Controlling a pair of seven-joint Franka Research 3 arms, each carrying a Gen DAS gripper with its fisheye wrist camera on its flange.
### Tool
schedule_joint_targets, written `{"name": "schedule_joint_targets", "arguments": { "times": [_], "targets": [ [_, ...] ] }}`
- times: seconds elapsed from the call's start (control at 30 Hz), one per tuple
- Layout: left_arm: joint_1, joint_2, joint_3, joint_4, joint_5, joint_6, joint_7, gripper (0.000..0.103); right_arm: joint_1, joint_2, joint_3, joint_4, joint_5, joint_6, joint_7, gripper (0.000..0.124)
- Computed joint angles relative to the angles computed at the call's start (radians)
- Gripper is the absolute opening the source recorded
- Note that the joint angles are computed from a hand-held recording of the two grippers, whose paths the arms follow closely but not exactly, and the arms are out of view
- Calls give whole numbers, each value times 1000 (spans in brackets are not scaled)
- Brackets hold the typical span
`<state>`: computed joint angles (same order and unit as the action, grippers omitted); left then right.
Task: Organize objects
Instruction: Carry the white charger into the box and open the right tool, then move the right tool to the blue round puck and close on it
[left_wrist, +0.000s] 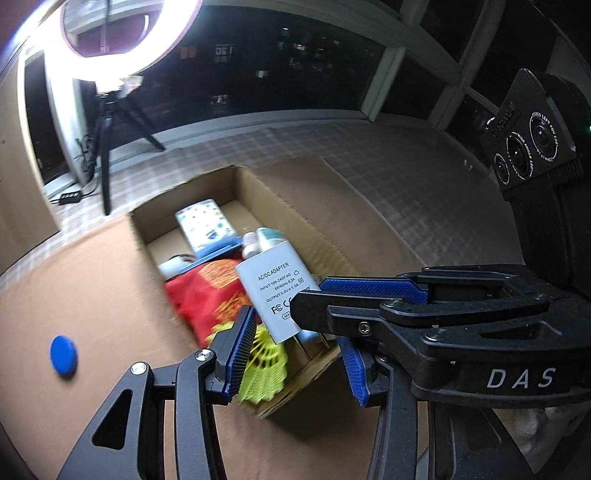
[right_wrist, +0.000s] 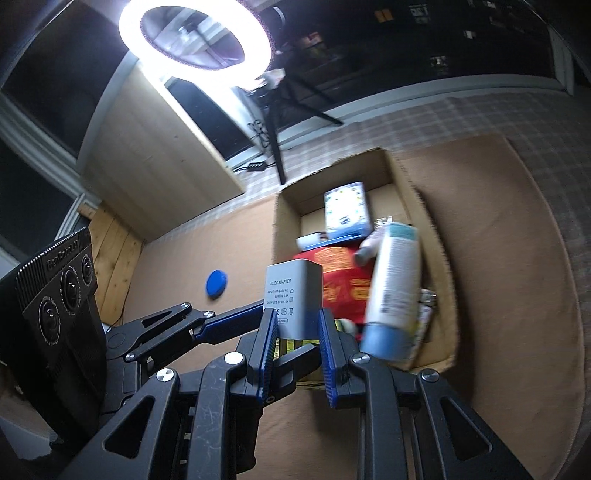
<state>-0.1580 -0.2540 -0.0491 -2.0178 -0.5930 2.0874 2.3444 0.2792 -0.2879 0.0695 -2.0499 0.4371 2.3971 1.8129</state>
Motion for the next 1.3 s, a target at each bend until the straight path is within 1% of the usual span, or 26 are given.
{"name": "schedule_joint_targets", "arguments": {
  "times": [0.07, 0.13, 0.17, 0.2, 0.23, 0.27, 0.37, 0.53, 0.67, 0.83, 1.0, 1.13, 1.3],
  "targets": [
    [-9, 7, -12, 2, 1, 11, -3, 49, -8, -5, -3, -8, -11, 4, 2, 21],
    [-16, 14, -19, 6, -2, 20, -1, 59, -26, -10, 7, -12, -54, 8, 33, 22],
    [-18, 16, -23, 5, 1, 29, -3, 75, -33, -14, 12, -14, -77, 9, 50, 27],
    [-18, 15, -27, 1, 9, 45, -7, 88, -42, -19, 16, -19, -100, 15, 67, 31],
    [-19, 12, -29, -6, 11, 68, -10, 90, -46, -24, 16, -24, -111, 22, 77, 37],
    [-20, 13, -26, -6, 10, 76, -10, 90, -48, -32, 17, -32, -118, 29, 86, 39],
    [-14, 24, -16, 10, 17, 59, -25, 90, -52, -37, 12, -40, -122, 37, 109, 42],
    [8, 24, -3, 8, 31, 65, -20, 90, -43, -30, 15, -37, -121, 48, 122, 43],
    [35, 30, 8, 10, 56, 66, -37, 95, -30, -5, 24, -17, -124, 59, 129, 44],
    [76, 27, 25, 10, 103, 85, -54, 96, -7, 47, 42, 35, -147, 65, 132, 45],
    [114, 11, 49, 3, 134, 122, -64, 102, 15, 105, 67, 106, -220, 44, 158, 48],
    [136, 3, 72, -2, 145, 145, -59, 102, 41, 160, 83, 172, -294, 19, 175, 49],
    [168, 16, 97, 10, 146, 148, -44, 102, 76, 223, 83, 236, -320, 10, 188, 51]
  ]
}}
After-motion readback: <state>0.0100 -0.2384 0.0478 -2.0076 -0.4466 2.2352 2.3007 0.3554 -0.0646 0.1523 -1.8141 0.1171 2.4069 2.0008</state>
